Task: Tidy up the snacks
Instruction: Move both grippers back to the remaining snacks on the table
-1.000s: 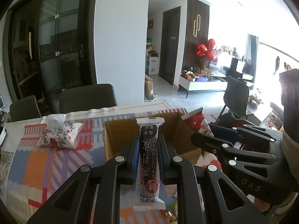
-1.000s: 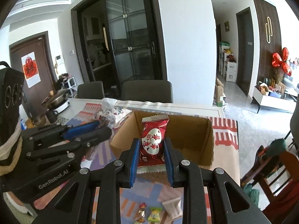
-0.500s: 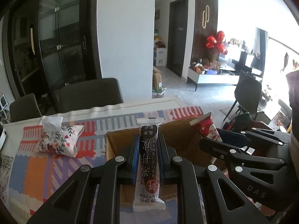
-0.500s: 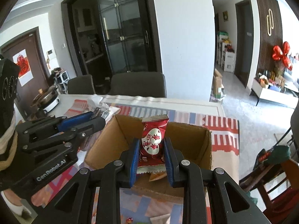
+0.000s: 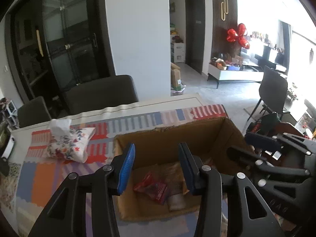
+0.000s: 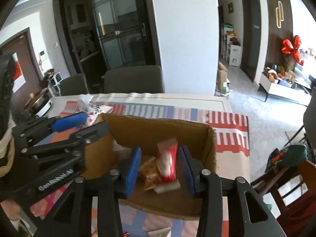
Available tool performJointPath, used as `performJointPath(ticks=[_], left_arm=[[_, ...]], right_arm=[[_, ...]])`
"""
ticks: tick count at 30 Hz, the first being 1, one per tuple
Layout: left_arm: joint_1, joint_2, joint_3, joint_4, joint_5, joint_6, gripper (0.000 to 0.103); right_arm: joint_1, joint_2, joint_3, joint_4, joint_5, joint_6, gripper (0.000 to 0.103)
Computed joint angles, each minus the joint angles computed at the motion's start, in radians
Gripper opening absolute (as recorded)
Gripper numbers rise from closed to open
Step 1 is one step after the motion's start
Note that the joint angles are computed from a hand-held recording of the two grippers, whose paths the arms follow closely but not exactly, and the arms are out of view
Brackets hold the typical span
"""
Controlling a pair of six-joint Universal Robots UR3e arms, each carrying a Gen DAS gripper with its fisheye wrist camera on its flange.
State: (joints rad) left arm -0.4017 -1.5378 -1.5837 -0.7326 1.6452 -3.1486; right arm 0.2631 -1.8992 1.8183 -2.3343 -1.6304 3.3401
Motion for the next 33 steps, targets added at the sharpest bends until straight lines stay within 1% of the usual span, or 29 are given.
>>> performJointPath(ticks=[3, 6, 9, 12, 15, 17, 21, 22, 24, 29, 31, 33], left_arm=[[-0.012, 0.072, -0.064, 0.007, 0.012, -0.018, 0.045], [-0.030, 0.150, -0.127, -0.004, 0.009, -0.029, 0.045], [-0.061, 0.229, -0.195, -0.003, 0.020, -0.037, 0.045], [-0.101, 0.282, -0.245, 0.003, 0.043, -0.051, 0.045], [-0.141, 0.342, -0.306, 0.002, 0.062, -0.075, 0.045], [-0.165, 0.367, -0.335, 0.002, 0.079, -0.088, 0.045], [-0.224, 0.425, -0.411, 0.012, 0.120, -0.132, 0.046], [-0.237, 0.442, -0.435, 0.014, 0.128, -0.147, 0.046], [-0.269, 0.463, -0.468, 0.012, 0.147, -0.166, 0.046], [-0.332, 0.496, -0.536, -0.003, 0.160, -0.210, 0.046], [-0.359, 0.499, -0.559, -0.001, 0.170, -0.233, 0.046], [-0.371, 0.513, -0.588, -0.004, 0.160, -0.254, 0.046]], right_arm=[[0.029, -0.055, 0.026, 0.014, -0.029, 0.015, 0.042], [0.061, -0.115, 0.056, 0.027, -0.057, 0.032, 0.045], [0.090, -0.186, 0.099, 0.048, -0.066, 0.043, 0.045], [0.118, -0.252, 0.141, 0.059, -0.072, 0.066, 0.045], [0.165, -0.292, 0.168, 0.074, -0.103, 0.103, 0.047], [0.209, -0.310, 0.188, 0.080, -0.138, 0.132, 0.049], [0.310, -0.345, 0.236, 0.094, -0.216, 0.196, 0.050], [0.333, -0.351, 0.249, 0.099, -0.228, 0.212, 0.053], [0.364, -0.365, 0.274, 0.099, -0.241, 0.236, 0.055], [0.469, -0.403, 0.343, 0.113, -0.301, 0.312, 0.055], [0.502, -0.415, 0.372, 0.119, -0.319, 0.344, 0.061], [0.533, -0.447, 0.410, 0.132, -0.338, 0.374, 0.062]])
